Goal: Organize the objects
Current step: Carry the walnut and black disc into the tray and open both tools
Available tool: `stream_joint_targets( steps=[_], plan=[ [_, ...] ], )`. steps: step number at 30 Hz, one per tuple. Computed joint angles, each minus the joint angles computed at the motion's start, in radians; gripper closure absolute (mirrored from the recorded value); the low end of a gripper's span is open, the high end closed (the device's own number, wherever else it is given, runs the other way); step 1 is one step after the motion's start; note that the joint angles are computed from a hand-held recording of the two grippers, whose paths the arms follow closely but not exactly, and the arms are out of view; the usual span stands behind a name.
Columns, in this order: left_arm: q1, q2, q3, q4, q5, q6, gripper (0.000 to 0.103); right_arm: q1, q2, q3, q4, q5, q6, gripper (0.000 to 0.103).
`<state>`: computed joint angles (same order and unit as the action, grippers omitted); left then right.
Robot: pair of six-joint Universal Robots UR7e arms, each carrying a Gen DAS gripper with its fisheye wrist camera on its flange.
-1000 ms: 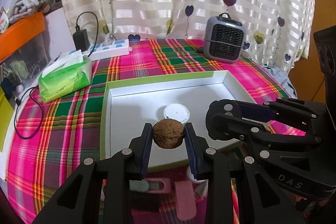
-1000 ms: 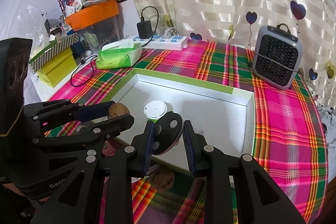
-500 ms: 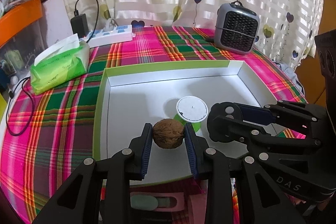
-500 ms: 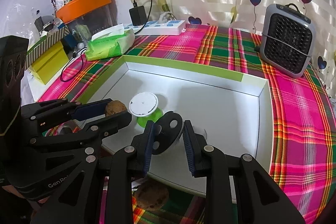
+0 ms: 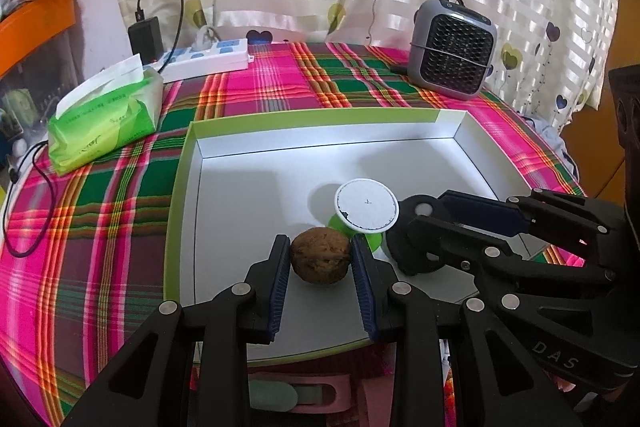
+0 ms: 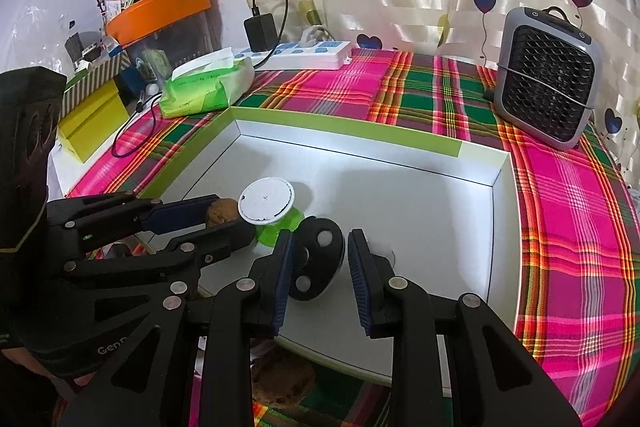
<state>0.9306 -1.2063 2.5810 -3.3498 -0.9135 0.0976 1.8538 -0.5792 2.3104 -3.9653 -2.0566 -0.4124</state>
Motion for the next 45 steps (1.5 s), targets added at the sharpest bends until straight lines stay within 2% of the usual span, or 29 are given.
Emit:
stream_joint_targets(
  steps=[12,21,36,45],
  plan=[
    [-0.026,-0.024,0.026,-0.03,0.002,-0.005,0.074,0.022,0.003,0.018,-0.061,-0.006,-0.007,0.068],
    [-0.066,-0.09,0.065,-0.018,0.014,-0.044,0.074,0.072,0.002,0.035,-0.095,-0.032,0.015,0.068],
    [-0.162,-0.181,0.15,0.031,0.093,-0.127,0.078,0.138,0.034,0.071,-0.151,-0.072,0.05,0.068],
    [-0.191,-0.222,0.187,0.045,0.084,-0.138,0.077,0.144,0.052,0.105,-0.218,-0.056,0.054,0.068]
  ],
)
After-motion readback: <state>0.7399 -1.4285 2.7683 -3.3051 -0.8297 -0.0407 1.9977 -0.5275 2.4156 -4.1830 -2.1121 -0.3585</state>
